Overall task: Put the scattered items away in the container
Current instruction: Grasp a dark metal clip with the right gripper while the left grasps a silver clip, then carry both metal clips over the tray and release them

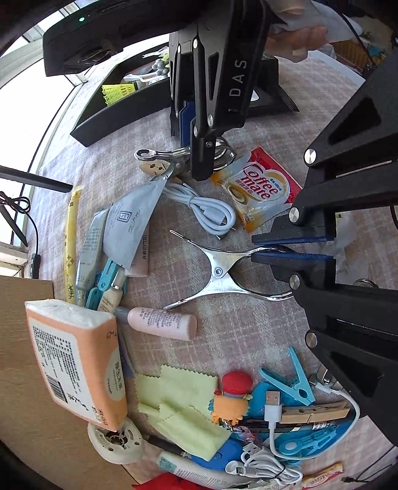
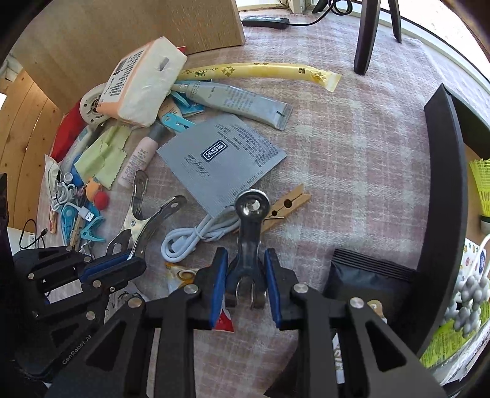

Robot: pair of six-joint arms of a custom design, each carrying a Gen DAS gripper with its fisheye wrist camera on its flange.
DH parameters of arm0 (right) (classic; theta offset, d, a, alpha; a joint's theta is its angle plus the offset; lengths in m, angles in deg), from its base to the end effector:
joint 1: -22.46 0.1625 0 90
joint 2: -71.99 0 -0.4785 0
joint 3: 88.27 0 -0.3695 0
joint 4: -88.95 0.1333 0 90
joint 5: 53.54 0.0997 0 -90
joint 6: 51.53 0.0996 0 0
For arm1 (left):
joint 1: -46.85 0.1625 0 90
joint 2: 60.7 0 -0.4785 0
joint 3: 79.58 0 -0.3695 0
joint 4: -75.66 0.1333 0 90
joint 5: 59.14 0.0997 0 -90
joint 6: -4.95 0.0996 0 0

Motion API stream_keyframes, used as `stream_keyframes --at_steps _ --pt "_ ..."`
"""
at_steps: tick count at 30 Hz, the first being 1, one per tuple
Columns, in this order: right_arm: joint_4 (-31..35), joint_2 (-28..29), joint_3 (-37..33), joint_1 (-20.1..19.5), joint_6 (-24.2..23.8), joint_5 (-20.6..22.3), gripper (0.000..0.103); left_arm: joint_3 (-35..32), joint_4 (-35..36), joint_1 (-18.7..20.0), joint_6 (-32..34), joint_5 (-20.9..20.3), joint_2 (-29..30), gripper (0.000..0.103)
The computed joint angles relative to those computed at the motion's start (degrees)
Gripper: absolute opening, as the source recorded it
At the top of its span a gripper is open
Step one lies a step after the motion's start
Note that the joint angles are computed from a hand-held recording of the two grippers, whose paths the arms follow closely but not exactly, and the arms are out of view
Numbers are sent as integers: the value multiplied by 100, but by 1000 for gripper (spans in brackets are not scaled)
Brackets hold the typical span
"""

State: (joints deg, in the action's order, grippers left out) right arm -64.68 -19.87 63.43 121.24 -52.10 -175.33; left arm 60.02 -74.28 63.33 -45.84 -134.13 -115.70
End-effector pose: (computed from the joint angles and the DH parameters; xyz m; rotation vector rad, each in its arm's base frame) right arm 0.1219 -0.2596 0.2434 0.1867 -2.5828 0.1382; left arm -0.2998 -0.2546 0.0576 0.5951 2.5747 -0.0380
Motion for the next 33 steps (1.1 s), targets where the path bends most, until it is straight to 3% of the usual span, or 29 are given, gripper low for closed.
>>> stream_keyframes --at_steps 8,14,18,22,28,33 --pt "697 -639 -198 457 136 -154 24 -127 302 -134 -147 190 -424 4" --pt "1485 -1545 -474 652 312 -27 24 -597 413 -235 133 321 -429 4" --pt "1913 -2201 -755 431 112 -83 24 -1099 271 -248 501 288 -56 4" --pt "2284 -2831 -1039 -37 -150 -247 24 -1683 113 -249 886 149 475 4" --pt "2457 -3736 -1399 -1319 -1049 -278 24 -2534 83 -349 1291 -209 1325 4" --pt "2313 -4519 -1613 -3158 -2278 557 24 -3222 258 -553 1584 -395 1908 4"
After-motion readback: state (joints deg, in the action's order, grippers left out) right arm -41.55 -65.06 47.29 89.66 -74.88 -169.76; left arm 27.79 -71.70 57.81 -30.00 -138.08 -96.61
